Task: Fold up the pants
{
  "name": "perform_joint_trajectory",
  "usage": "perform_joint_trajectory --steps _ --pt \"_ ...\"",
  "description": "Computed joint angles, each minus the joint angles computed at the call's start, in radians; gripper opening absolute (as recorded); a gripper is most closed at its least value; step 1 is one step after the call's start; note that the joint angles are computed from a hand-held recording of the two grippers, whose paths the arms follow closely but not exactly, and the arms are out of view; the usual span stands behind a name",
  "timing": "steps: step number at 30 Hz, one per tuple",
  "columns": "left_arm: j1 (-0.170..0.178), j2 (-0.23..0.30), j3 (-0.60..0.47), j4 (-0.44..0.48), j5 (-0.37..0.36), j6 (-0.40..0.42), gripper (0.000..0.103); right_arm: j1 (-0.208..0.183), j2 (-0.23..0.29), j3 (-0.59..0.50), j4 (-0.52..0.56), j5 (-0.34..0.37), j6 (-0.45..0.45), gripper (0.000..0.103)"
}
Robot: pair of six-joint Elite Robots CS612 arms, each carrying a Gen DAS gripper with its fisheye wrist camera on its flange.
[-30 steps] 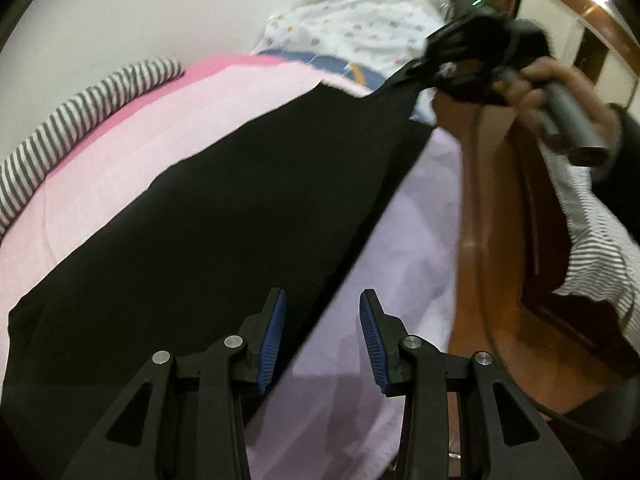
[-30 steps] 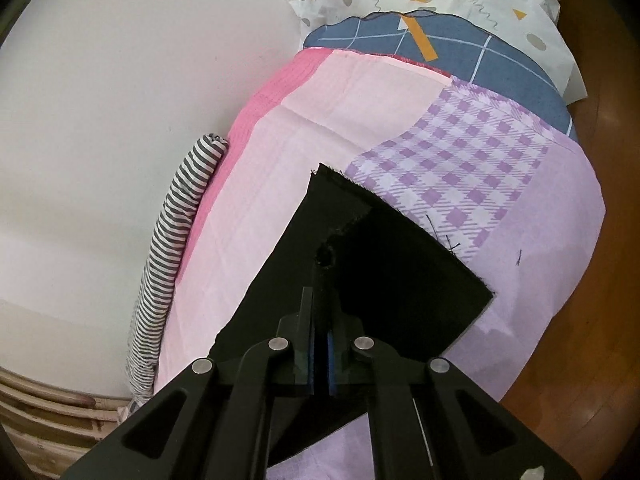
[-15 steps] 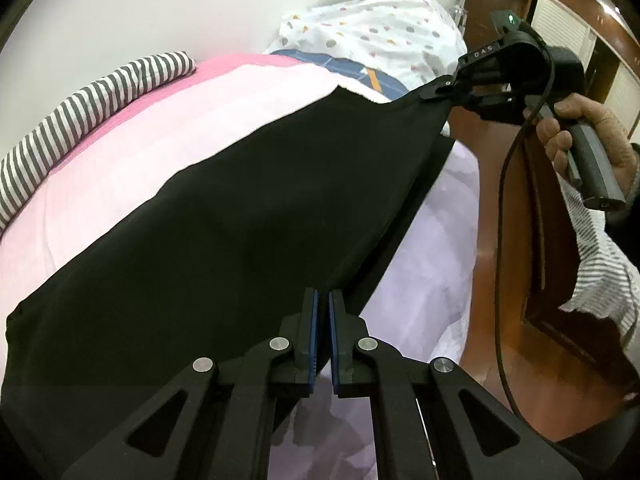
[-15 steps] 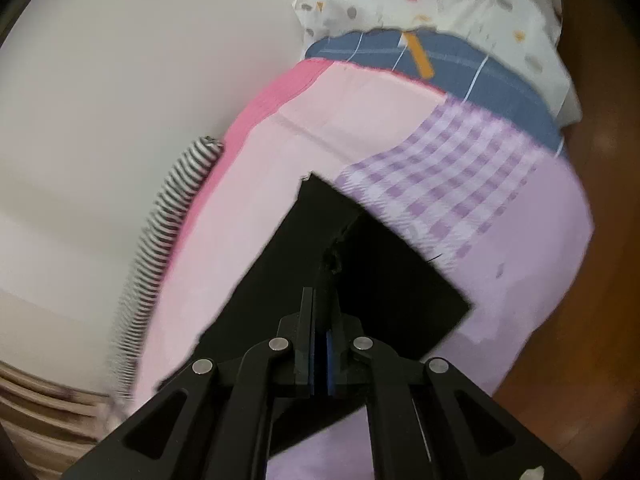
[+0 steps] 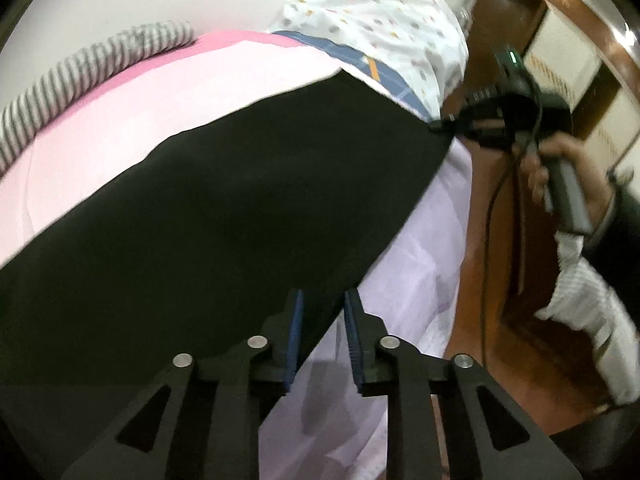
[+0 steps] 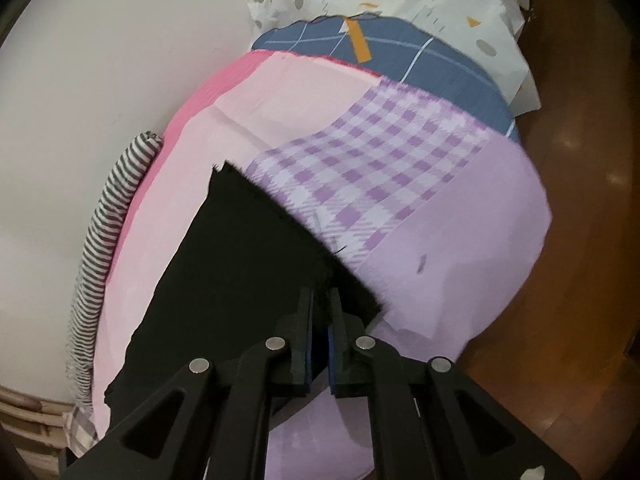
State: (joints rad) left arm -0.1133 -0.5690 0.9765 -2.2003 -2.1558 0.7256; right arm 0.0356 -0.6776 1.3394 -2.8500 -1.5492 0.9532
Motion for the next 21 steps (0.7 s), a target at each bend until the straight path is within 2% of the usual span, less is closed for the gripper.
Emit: perform_joint_trajectory --steps 1,2,4,7,9,12,14,17,20,21 --pt "0.008 0.007 -0.018 0.020 -0.025 -0.015 0.029 0.001 -0.004 0.001 0.010 -0.013 0.000 0.018" --pt "0.016 0.013 -0.032 0.034 -0.045 -0.031 0.032 0.002 -0.009 0.002 0.026 -0.028 -0.001 0.023" --pt "0.031 0.025 -0.060 0.067 -0.081 -0.052 0.044 0.007 -0.022 0.008 0.047 -0.067 -0.001 0.041" --pt "0.049 0.034 -0.080 0.058 -0.093 -0.104 0.045 0.015 -0.039 0.018 0.059 -0.123 -0.011 0.043" --pt "0.062 0.041 -0.087 0.032 -0.090 -0.141 0.045 0.019 -0.046 0.020 0.047 -0.129 -0.023 0.043" --pt "0.078 0.052 -0.098 -0.015 -0.039 -0.209 0.045 0.036 -0.039 -0.017 0.077 -0.135 -0.086 0.043" --pt "0.092 0.060 -0.107 -0.046 -0.023 -0.261 0.045 0.049 -0.019 -0.068 0.100 -0.113 -0.156 0.043" --pt "0.116 0.062 -0.104 -0.117 0.010 -0.338 0.045 0.066 0.035 -0.184 0.136 0.012 -0.284 0.043" --pt "0.143 0.060 -0.093 -0.209 0.049 -0.410 0.045 0.085 0.104 -0.325 0.216 0.122 -0.399 0.043" --pt "0.151 0.060 -0.090 -0.239 0.074 -0.436 0.045 0.096 0.144 -0.407 0.269 0.166 -0.453 0.043"
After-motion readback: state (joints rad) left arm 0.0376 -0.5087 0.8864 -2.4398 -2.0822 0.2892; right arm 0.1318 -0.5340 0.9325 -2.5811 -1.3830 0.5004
